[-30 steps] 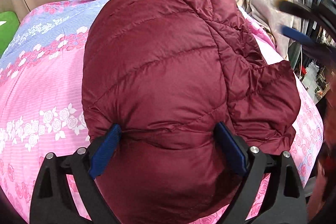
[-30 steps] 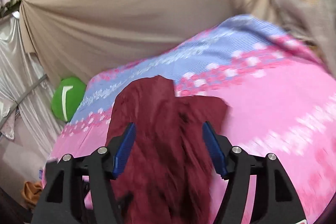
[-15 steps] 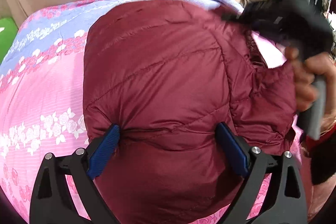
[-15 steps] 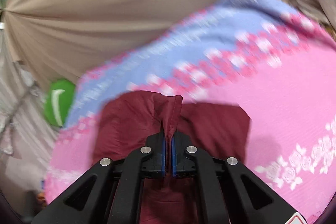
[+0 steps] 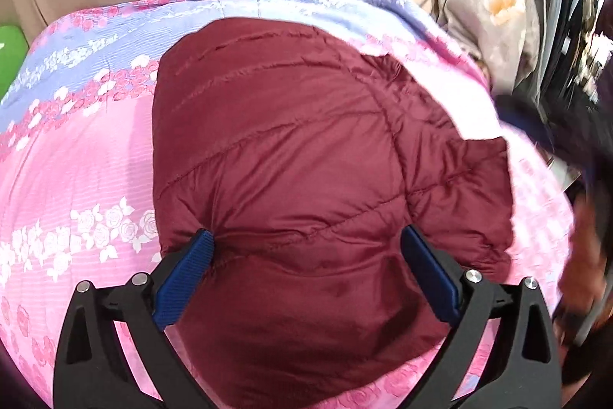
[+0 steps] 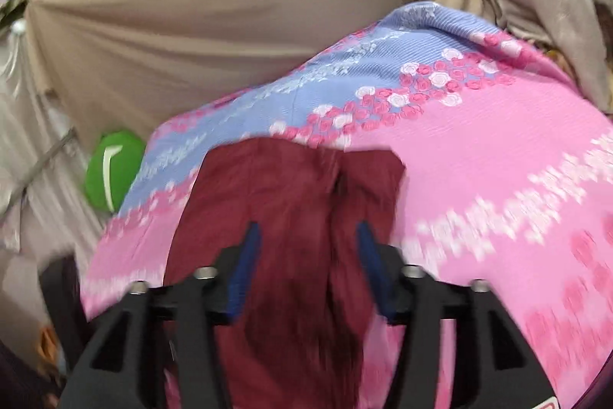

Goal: Fold large clothes

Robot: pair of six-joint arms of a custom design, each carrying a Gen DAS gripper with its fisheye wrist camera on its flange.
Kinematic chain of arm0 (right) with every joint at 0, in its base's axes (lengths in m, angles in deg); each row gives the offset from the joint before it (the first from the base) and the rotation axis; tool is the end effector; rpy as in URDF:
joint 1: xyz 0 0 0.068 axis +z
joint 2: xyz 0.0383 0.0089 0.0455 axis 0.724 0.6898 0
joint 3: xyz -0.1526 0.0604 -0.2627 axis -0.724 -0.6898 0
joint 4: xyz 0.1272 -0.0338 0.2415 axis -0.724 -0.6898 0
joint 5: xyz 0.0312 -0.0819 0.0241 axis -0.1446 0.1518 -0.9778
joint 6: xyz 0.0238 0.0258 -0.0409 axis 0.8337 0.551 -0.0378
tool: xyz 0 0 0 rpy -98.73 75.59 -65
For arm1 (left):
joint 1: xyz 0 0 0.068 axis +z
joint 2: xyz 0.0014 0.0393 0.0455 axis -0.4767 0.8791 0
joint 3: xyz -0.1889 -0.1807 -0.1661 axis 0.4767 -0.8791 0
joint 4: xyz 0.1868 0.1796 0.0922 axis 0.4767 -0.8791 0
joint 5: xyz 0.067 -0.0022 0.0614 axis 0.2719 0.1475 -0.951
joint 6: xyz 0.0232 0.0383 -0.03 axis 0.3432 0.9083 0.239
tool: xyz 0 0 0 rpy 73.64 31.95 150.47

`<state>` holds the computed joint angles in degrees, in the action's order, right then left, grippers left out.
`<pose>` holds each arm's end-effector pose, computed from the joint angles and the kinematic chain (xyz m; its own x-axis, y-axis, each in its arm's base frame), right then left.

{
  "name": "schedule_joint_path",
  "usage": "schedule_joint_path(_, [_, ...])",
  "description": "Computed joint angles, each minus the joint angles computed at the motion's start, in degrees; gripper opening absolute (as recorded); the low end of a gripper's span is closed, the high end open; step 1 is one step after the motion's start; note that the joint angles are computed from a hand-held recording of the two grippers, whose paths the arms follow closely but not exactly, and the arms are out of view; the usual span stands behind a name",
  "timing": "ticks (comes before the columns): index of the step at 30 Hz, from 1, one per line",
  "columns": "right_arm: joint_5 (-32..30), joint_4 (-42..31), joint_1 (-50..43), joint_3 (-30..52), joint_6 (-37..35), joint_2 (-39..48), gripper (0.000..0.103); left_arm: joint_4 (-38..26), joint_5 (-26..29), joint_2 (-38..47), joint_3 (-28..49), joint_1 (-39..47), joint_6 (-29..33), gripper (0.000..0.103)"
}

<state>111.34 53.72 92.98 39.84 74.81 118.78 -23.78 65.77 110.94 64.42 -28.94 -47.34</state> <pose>0.1531 0.1346 0.2436 -0.5235 0.3758 -0.7647 0.0944 0.9175 0.3864 0.2584 -0.0179 0.2068 -0.6356 0.3308 -0.6976 0.5473 0.8303 -0.1049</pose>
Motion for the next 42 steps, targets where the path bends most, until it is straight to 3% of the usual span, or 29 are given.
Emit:
schedule_joint_path(3, [2.1,-0.9,7.9,-3.4,8.1,0.4,0.061,-2.2,2.8,-1.0,0.4,2.2,0.4,0.096])
schedule_joint_path(5, [1.2,4.2,9.4,-5.7,9.9,3.4,0.05,-2.9,4.1,-1.3,0.4,3.3,0.2,0.096])
schedule_joint_path(7, [1.2,7.0,9.7,-6.4,10.0,4.6,0.012,-3.2,4.4,-1.6,0.1,3.9,0.3,0.096])
schedule_joint_path(8, [0.8,8.5,9.7,-7.0,9.8,4.1,0.006,-3.4,4.1,-1.6,0.1,3.9,0.4,0.096])
schedule_joint_path(11, [7.7,7.0,14.0,-8.2,12.4,-0.3,0.003,-3.5,3.6,-1.4,-0.4,4.5,0.3,0.096])
schedule_joint_path(14, [12.7,0.4,17.6,-8.4,19.0,-2.4,0.002,-4.0,4.9,-0.2,-0.2,6.5,0.5,0.096])
schedule_joint_path(16, [8.0,0.7,14.6,-10.4,22.5,-0.8,0.002,-4.1,4.9,2.0,0.1,6.5,0.6,0.097])
schedule_joint_path(19, [-0.1,9.4,8.8,-13.2,23.4,8.0,0.001,0.2,2.2,4.5,-1.5,4.4,-0.2,0.098])
schedule_joint_path(22, [-1.0,13.1,7.0,-12.2,22.6,14.2,0.001,3.5,0.5,6.9,-2.4,3.2,-1.0,0.098])
schedule_joint_path(25, [-2.8,13.1,5.5,-12.4,20.7,13.2,0.0,-1.4,4.6,12.9,2.0,5.3,-1.4,0.098])
schedule_joint_path(27, [-2.5,9.8,5.6,-12.6,20.9,8.9,0.004,-6.1,6.7,14.2,4.7,6.7,-1.0,0.097])
schedule_joint_path(28, [0.8,4.6,7.7,-11.4,21.9,5.0,0.012,-8.1,7.4,13.3,5.6,7.4,-0.4,0.094])
schedule_joint_path(30, [9.5,-5.0,12.9,-7.6,23.6,0.5,0.014,-9.9,8.5,10.8,6.1,8.6,-0.1,0.094])
schedule_joint_path(31, [14.1,-9.8,15.1,-4.5,22.5,-1.7,0.014,-10.9,9.9,9.2,6.7,9.5,-0.2,0.094])
schedule_joint_path(33, [15.3,-11.9,14.1,-0.1,16.4,-2.8,0.014,-12.0,12.2,5.8,7.4,9.9,0.1,0.094])
schedule_joint_path(35, [7.5,-5.3,5.5,3.5,2.7,-1.4,0.013,-11.6,13.0,2.9,7.4,8.6,0.0,0.094])
schedule_joint_path(38, [-1.9,-0.5,-5.7,10.1,-7.0,7.4,0.013,-8.6,11.1,-1.0,6.4,3.4,-2.4,0.094])
schedule_joint_path(40, [-11.7,3.1,-14.4,14.0,-11.2,14.0,0.01,-4.3,6.9,-1.8,4.6,-1.5,-5.2,0.094])
schedule_joint_path(42, [-17.7,4.6,-19.7,17.4,-11.4,21.0,0.01,-1.6,3.4,-0.5,3.9,-4.5,-6.5,0.094])
